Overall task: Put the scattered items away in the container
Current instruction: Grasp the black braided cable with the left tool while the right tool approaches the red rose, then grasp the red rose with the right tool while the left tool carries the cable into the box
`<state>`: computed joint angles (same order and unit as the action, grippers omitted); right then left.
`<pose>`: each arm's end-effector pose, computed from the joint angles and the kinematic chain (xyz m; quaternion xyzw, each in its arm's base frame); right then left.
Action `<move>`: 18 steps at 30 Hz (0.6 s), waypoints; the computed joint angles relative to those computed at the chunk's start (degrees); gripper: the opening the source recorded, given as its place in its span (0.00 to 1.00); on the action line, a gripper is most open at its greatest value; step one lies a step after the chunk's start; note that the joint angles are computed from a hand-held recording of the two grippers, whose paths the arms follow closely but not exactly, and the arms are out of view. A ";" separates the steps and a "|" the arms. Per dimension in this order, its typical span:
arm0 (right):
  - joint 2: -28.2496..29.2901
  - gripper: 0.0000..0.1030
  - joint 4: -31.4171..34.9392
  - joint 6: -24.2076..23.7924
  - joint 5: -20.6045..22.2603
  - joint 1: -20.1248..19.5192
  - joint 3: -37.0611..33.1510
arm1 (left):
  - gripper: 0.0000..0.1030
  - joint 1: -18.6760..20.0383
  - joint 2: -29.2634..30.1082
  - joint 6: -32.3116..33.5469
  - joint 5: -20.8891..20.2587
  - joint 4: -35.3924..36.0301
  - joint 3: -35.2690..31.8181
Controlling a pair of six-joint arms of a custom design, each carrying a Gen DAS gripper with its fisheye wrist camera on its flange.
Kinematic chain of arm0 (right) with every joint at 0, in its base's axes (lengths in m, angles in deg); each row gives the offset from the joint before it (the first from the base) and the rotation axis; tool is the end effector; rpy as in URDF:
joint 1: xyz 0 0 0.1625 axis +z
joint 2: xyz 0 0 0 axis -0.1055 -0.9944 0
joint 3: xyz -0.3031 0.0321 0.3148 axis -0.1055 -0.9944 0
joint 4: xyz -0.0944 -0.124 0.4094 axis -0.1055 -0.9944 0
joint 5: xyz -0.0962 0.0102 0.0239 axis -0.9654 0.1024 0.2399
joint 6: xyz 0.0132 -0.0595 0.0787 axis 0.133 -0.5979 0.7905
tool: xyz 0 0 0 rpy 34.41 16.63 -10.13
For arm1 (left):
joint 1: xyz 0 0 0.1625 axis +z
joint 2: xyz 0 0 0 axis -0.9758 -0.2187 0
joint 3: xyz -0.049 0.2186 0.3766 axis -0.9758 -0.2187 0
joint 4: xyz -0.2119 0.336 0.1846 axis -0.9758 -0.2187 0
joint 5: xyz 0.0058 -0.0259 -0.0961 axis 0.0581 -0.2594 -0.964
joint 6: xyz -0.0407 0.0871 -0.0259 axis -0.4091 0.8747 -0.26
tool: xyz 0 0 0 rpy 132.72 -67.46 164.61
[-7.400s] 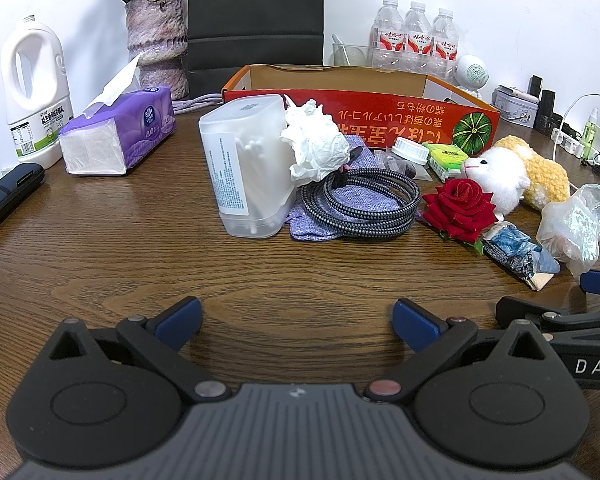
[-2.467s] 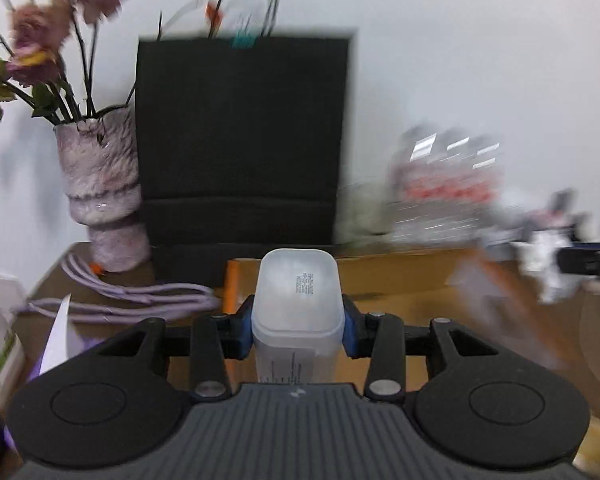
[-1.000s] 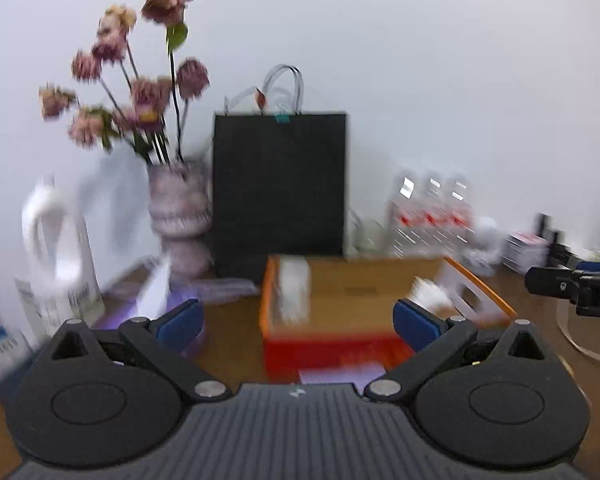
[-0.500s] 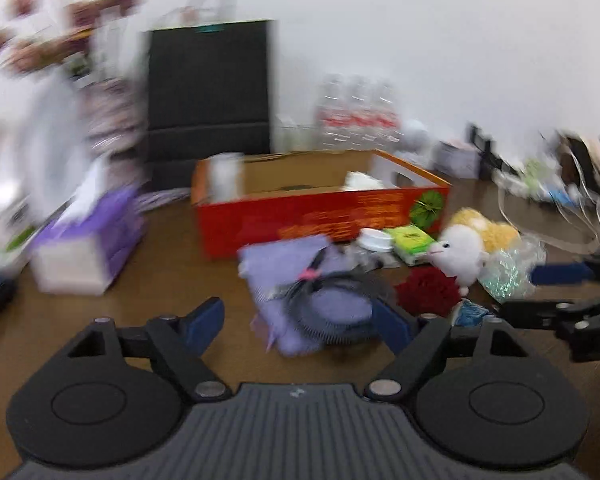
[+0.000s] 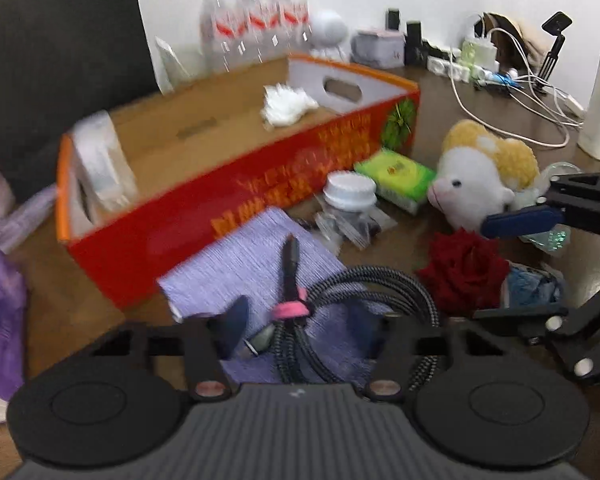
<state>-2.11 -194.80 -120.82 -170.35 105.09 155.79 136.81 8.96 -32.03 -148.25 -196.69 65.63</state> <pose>0.1725 -0.5119 0.1158 0.2329 -0.8390 0.3924 0.2965 -0.2018 -0.6703 0.1267 0.5265 0.8207 -0.1321 0.1783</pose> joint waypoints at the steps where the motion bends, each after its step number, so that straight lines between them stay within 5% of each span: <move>1: 0.21 0.69 0.60 -0.40 -0.51 0.01 -0.36 | 0.36 -0.01 0.14 -0.04 -0.23 1.15 -0.52; 4: 0.45 0.64 2.16 0.47 -1.09 -0.23 -1.17 | 0.20 -0.73 0.15 0.81 0.81 1.00 -0.25; 7: 0.58 0.40 2.54 1.04 -1.20 -0.23 -1.56 | 0.19 -1.30 -1.19 -1.56 2.19 -2.16 2.44; 15: -0.36 0.39 -3.89 0.76 3.70 0.53 1.01 | 0.19 -2.65 -9.11 -16.48 2.36 -27.12 16.85; 18: -1.10 0.39 -8.14 1.47 5.57 1.22 2.29 | 0.19 -4.93 -10.61 -24.97 8.25 -37.15 22.28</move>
<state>-3.21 -202.94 -119.35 -164.78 106.31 158.07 131.88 -1.65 -57.00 -140.00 -233.83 87.91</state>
